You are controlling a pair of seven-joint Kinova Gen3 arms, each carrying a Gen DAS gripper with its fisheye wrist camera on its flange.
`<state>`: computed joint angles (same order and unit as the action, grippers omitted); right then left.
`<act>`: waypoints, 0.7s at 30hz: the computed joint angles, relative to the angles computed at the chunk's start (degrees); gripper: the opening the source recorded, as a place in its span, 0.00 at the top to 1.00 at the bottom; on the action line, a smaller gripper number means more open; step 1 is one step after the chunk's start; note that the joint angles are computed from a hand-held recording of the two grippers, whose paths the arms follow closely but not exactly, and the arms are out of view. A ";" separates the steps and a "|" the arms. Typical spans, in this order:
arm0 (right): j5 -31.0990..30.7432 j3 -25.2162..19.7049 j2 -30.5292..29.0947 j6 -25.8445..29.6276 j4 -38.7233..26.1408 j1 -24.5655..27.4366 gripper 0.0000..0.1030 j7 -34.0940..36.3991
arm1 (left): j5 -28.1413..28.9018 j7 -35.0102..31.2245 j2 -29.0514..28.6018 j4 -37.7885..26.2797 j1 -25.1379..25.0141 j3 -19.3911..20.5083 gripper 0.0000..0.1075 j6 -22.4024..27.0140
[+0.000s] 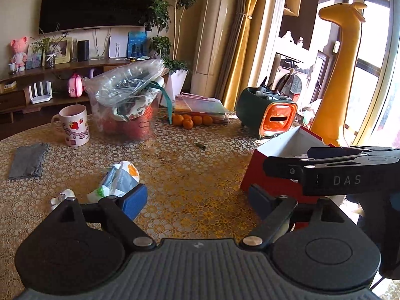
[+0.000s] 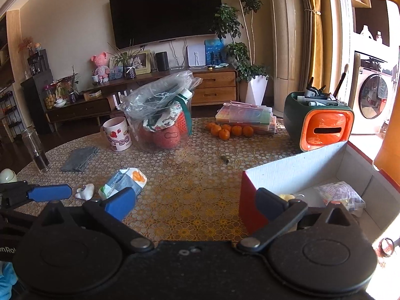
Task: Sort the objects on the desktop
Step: 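Withdraw both open tools from the box back over the table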
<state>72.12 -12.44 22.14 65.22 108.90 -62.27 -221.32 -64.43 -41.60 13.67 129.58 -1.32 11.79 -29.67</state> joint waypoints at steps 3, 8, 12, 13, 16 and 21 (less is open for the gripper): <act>0.87 0.69 1.92 -1.23 -2.73 0.75 0.00 2.16 | 1.66 -3.48 1.66 -0.26 -1.06 -1.40 0.06 -1.42; 1.72 2.59 4.94 -4.50 -7.16 1.71 0.00 6.09 | 4.89 -8.48 5.05 -1.19 -3.70 -2.37 0.06 -2.56; 1.52 4.49 7.41 -7.62 -10.69 2.34 0.00 9.22 | 9.08 -13.17 7.72 -2.05 -5.36 -2.60 0.05 -2.40; 1.44 5.03 8.17 -8.51 -11.68 2.51 0.00 9.89 | 8.86 -13.09 8.47 -2.54 -6.31 -2.12 0.05 -2.07; 0.60 6.52 9.84 -11.05 -14.09 2.89 0.00 12.33 | 9.82 -13.79 10.61 -3.96 -8.07 -1.39 0.05 -0.80; -1.30 9.18 12.89 -15.08 -18.31 3.16 0.00 16.99 | 12.16 -16.38 14.20 -6.06 -10.38 -0.38 0.05 0.55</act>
<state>70.83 -3.26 35.03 50.14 90.60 -59.11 -204.33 -52.27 -57.98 27.88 123.52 -11.71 11.41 -29.12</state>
